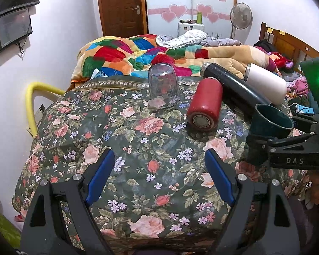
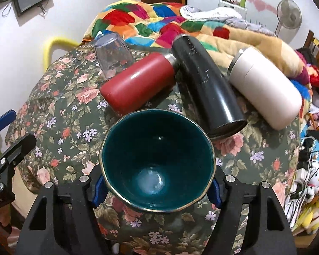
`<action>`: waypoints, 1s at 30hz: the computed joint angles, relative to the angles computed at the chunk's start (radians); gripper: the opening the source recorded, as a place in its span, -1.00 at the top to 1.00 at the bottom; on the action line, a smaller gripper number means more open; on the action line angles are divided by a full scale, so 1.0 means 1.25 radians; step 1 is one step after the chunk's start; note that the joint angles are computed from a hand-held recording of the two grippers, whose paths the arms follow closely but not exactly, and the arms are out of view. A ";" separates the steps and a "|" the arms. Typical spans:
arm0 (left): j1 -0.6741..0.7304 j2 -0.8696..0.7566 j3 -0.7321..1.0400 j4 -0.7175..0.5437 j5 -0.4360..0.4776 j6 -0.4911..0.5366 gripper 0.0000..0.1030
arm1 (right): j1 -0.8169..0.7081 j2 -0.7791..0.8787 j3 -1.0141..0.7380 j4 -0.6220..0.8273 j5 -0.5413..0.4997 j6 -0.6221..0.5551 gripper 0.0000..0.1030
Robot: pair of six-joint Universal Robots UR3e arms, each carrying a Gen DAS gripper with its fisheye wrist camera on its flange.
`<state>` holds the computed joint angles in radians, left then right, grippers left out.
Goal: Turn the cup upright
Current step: 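Rotate the held mug with the right tool so its opening faces up, then lower the mug onto the bedspread and open the right tool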
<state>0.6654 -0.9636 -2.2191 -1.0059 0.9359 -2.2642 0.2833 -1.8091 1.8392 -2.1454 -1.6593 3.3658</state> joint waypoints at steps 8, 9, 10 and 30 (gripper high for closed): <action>0.002 0.003 0.000 -0.006 -0.002 0.001 -0.68 | 0.027 -0.006 0.023 -0.011 -0.026 0.002 -0.37; 0.005 0.006 0.002 -0.012 -0.005 0.003 -0.68 | 0.034 -0.002 0.021 -0.013 -0.035 0.001 -0.37; 0.004 0.006 0.000 -0.008 -0.003 0.001 -0.68 | 0.043 0.005 0.016 -0.013 -0.046 -0.001 -0.37; 0.074 0.087 0.021 -0.143 -0.061 0.063 -0.68 | 0.075 0.027 0.004 -0.009 -0.062 0.001 -0.53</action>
